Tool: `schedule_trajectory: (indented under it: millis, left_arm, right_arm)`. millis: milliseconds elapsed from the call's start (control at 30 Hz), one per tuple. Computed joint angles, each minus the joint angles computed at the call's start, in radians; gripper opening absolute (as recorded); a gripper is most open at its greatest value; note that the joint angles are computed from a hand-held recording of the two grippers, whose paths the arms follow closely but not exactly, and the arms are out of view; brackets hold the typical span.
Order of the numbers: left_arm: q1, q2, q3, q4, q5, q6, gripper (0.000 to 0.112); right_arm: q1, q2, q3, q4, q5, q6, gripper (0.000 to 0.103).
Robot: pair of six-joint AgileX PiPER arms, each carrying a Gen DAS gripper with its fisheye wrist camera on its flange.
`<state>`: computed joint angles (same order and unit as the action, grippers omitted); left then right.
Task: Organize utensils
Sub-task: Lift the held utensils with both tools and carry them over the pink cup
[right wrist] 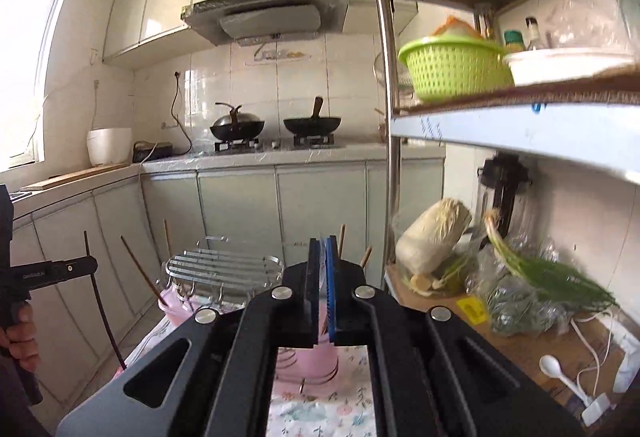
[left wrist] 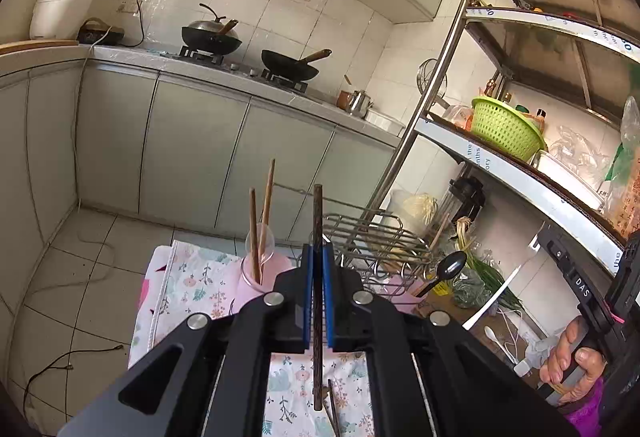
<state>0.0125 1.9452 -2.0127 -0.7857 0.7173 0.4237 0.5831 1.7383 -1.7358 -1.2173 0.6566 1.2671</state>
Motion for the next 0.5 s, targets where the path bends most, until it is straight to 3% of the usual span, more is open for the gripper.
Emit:
schedule_trajectory:
  millis: [233, 500]
  left_arm:
    - [-0.012, 0.039, -0.071, 0.022, 0.014, -0.03, 0.004]
    - [-0.01, 0.079, -0.109, 0.027, -0.019, -0.047, 0.004]
  right_arm:
    - [0.023, 0.132, -0.192, -0.202, 0.098, -0.023, 0.003]
    - [0.012, 0.27, -0.372, -0.203, 0.134, -0.155, 0.003]
